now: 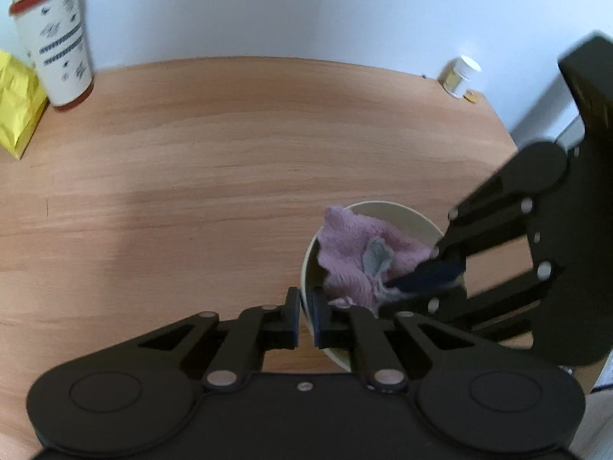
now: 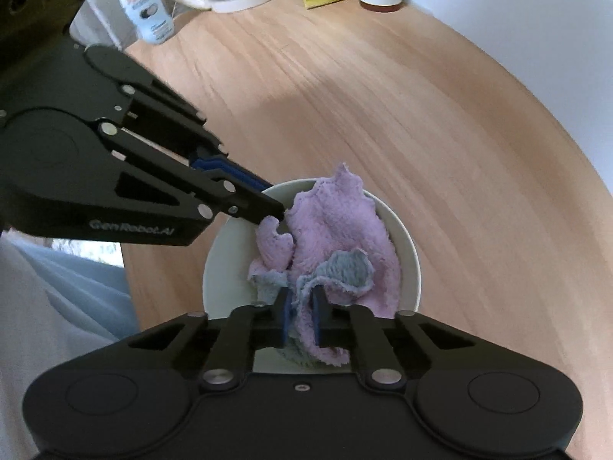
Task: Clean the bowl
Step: 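Rub the towel around the bowl interior with the right gripper while the left gripper holds the rim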
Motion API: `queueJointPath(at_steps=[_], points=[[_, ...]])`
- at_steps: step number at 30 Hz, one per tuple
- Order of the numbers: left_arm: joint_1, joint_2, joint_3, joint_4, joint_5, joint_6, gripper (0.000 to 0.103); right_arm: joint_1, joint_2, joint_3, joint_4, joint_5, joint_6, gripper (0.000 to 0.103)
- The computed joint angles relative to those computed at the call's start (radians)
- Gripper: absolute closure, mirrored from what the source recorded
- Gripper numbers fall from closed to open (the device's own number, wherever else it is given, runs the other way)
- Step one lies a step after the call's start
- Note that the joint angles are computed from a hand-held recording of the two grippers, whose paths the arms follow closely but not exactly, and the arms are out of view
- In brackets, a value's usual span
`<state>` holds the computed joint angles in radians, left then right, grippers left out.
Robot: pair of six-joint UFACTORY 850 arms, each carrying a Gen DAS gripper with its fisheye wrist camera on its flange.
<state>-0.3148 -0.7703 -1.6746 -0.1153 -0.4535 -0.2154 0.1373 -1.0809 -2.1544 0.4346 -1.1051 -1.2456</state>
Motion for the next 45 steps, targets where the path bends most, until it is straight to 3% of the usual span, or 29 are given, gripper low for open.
queueJointPath(at_steps=[8,10,12,14,16,21,27,36,41,45], points=[[0.008,0.006,0.010,-0.039,0.008,0.028,0.097,0.002,0.008,0.010,0.032,0.047,-0.030,0.091],[0.008,0.003,0.006,-0.041,0.007,0.029,0.097,0.006,0.014,0.030,0.045,0.066,-0.054,0.085],[0.007,0.001,0.002,-0.039,0.005,0.024,0.097,0.009,0.033,0.066,0.050,0.095,-0.095,0.061],[0.004,-0.002,-0.003,-0.019,-0.001,0.009,0.097,0.018,0.059,0.112,0.028,0.132,-0.162,0.053],[0.003,-0.004,-0.007,-0.013,-0.003,0.005,0.097,0.022,0.063,0.127,0.028,0.149,-0.182,0.054],[0.007,-0.003,-0.003,-0.032,0.006,0.008,0.097,0.023,0.035,0.091,0.033,0.137,-0.168,0.073],[0.005,-0.007,-0.008,-0.023,0.007,-0.014,0.097,0.012,0.009,0.055,0.057,0.116,-0.122,0.087],[0.000,-0.005,-0.004,-0.008,0.017,-0.042,0.098,-0.024,0.077,0.133,0.215,0.144,-0.163,0.088],[-0.016,0.000,0.005,0.092,0.031,-0.082,0.099,-0.025,0.106,0.172,0.250,0.167,-0.225,0.088],[-0.008,0.009,0.022,0.039,0.045,-0.045,0.098,-0.021,0.094,0.156,0.238,0.159,-0.244,0.088]])
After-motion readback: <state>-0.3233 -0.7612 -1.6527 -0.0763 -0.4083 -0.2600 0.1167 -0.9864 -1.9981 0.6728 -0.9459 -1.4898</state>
